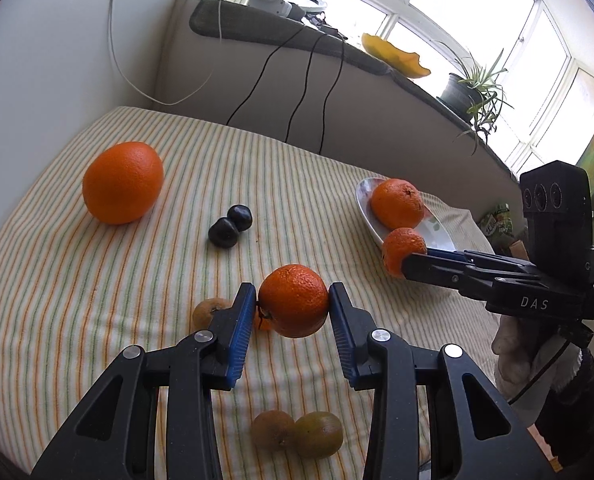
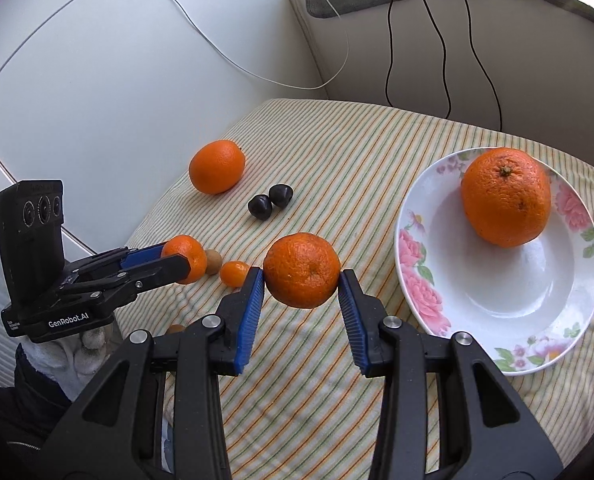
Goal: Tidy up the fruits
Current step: 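Carry both tangerines over the plate with the left and right tools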
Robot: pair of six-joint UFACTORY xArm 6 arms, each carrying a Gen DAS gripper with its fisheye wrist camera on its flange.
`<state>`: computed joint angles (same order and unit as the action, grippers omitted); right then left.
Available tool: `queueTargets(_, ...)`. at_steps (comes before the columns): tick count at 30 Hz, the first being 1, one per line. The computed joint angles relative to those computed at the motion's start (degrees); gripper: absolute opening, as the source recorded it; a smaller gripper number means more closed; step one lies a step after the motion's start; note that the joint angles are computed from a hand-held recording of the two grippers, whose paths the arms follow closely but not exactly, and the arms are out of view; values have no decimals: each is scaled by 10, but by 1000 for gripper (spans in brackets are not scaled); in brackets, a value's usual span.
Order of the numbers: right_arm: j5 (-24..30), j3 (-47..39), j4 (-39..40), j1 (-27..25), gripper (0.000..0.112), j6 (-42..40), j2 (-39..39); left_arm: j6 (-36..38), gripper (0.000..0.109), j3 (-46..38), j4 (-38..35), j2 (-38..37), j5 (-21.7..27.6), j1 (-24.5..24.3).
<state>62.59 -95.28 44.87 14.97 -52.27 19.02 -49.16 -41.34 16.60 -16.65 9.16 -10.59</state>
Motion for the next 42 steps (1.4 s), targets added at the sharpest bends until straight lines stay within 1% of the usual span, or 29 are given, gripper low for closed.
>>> queueTargets(10,-21,-4,-1,-39,40,-7,-2,101,36,-81,-73,73,-2,-33)
queueTargets(14,-22,-17,-4,-53,40,-1,9,149,36,-121,-112,109,6,-48)
queueTargets(26,-28,-65,-23,-81,40,20,50,244,36,-223,-194,193,28,-78)
queueTargets(30,-31,-75,-26,-85,40,23,59,255,36,-250,-200,216,42,-84)
queueTargets(42,-28,-101,-25,-96,40,22,84,253,36,-326,-181,276,80,-90)
